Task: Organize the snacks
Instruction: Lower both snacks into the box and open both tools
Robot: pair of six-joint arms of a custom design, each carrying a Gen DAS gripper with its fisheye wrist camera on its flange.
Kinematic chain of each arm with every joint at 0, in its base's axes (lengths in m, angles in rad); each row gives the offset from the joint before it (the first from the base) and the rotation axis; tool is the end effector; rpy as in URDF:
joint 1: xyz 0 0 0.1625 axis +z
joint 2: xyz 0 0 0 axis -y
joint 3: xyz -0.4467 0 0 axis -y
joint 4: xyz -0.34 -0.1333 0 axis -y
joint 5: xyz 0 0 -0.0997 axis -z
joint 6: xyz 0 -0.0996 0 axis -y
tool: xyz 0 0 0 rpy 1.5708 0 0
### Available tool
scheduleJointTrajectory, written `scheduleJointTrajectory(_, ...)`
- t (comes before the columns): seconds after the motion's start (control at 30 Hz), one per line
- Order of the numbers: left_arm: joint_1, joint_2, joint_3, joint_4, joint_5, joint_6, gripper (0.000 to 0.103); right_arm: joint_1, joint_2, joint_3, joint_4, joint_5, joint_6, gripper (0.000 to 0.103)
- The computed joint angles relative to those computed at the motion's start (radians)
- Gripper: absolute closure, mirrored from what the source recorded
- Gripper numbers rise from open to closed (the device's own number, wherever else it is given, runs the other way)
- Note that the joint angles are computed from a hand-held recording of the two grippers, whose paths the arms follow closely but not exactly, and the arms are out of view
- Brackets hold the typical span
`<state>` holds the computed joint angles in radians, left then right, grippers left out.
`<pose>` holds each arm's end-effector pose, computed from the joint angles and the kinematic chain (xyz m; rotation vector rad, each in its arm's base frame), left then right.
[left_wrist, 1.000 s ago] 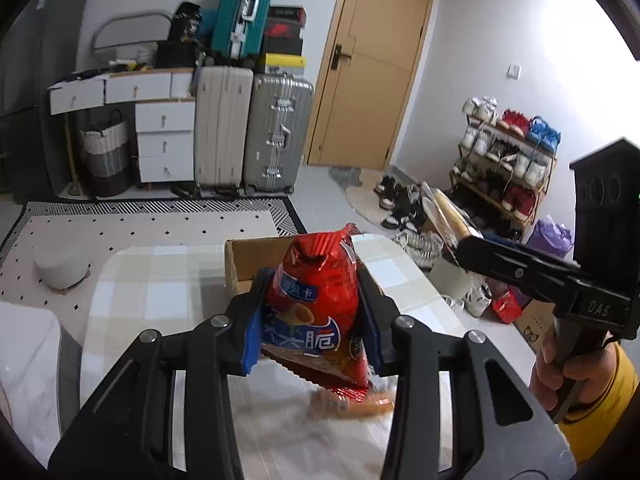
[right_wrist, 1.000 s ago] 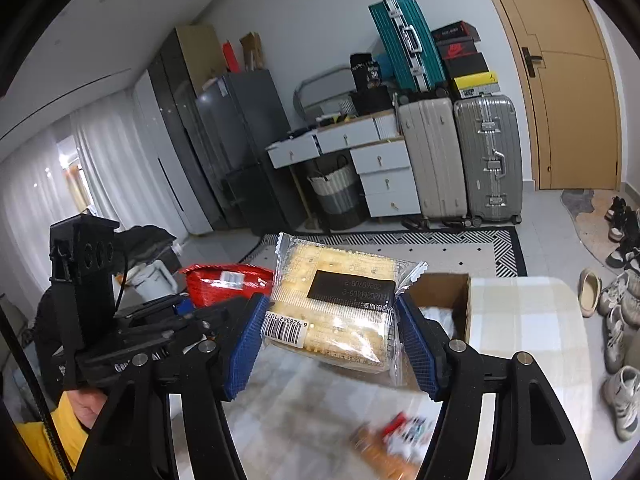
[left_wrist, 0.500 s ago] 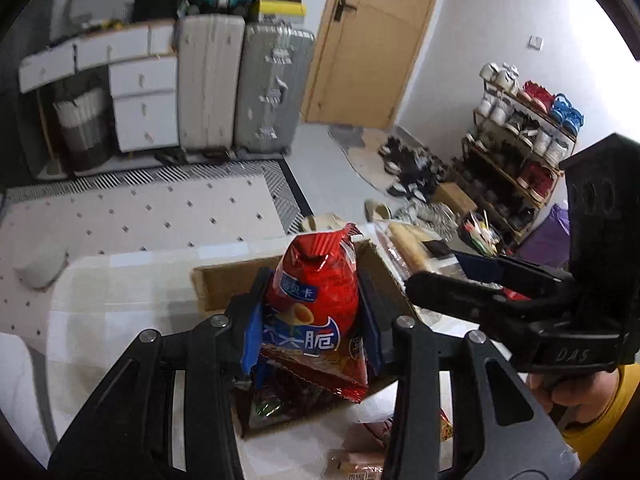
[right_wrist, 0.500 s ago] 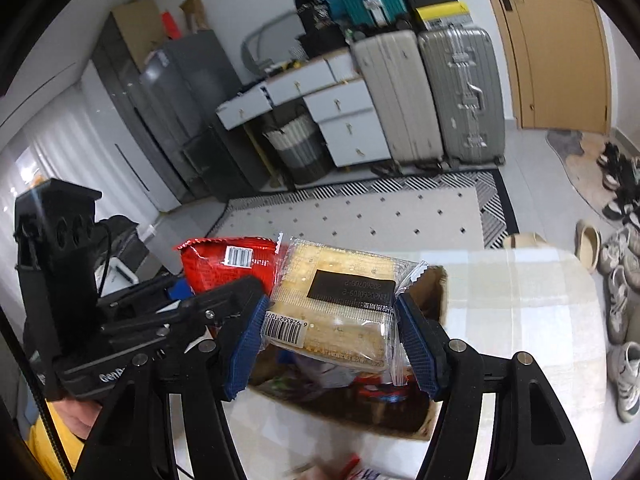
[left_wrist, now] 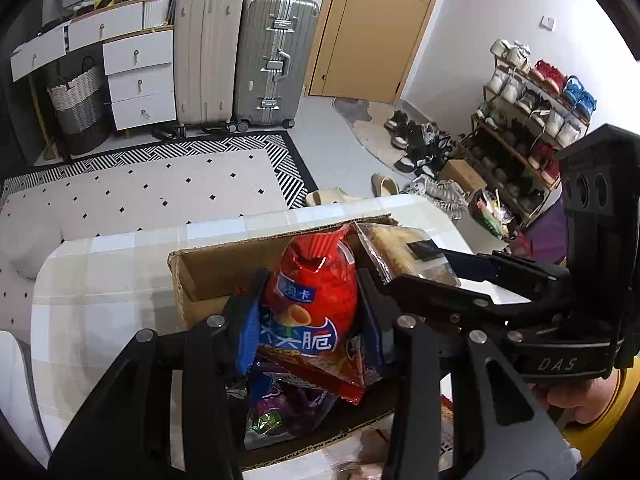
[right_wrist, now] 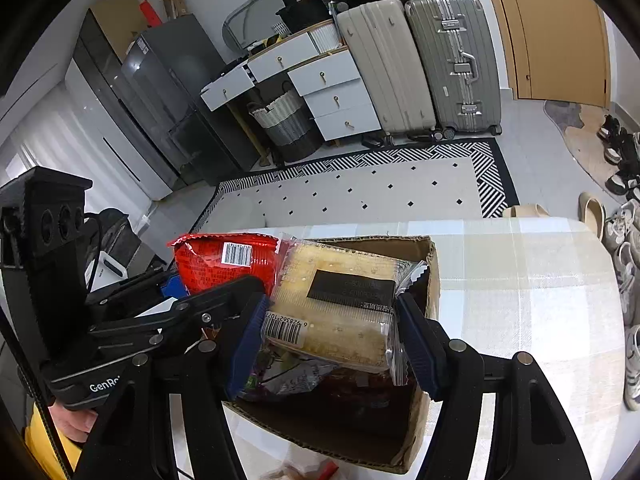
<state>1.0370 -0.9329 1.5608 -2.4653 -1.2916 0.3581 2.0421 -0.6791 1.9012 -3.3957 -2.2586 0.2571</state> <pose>-0.1987 -0.6522 0.2555 1.1843 2.6022 -0.4171 0.3301 -0.4934 0.1167 -0.0095 -2.5268 1.0499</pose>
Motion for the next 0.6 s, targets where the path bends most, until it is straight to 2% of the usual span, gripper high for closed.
scheduleJointTrajectory(0.27,0.015,0.004,0.016,-0.021,0.003,0.018,0.062,-0.008,-0.002,-0.013,0.053,0.003,0.003,0.038)
scheduleJointTrajectory(0.37,0.016,-0.017,0.040,-0.033,0.016,0.031,0.055,-0.016,-0.006,-0.011,0.054,0.014,0.012,0.038)
scheduleJointTrajectory(0.5,0.013,-0.043,0.073,-0.060,0.030,0.031,0.039,-0.015,-0.002,-0.016,0.057,0.017,0.023,0.038)
scheduleJointTrajectory(0.6,0.019,-0.066,0.078,-0.058,0.021,0.042,0.039,-0.015,-0.002,-0.016,0.062,0.022,0.028,0.038)
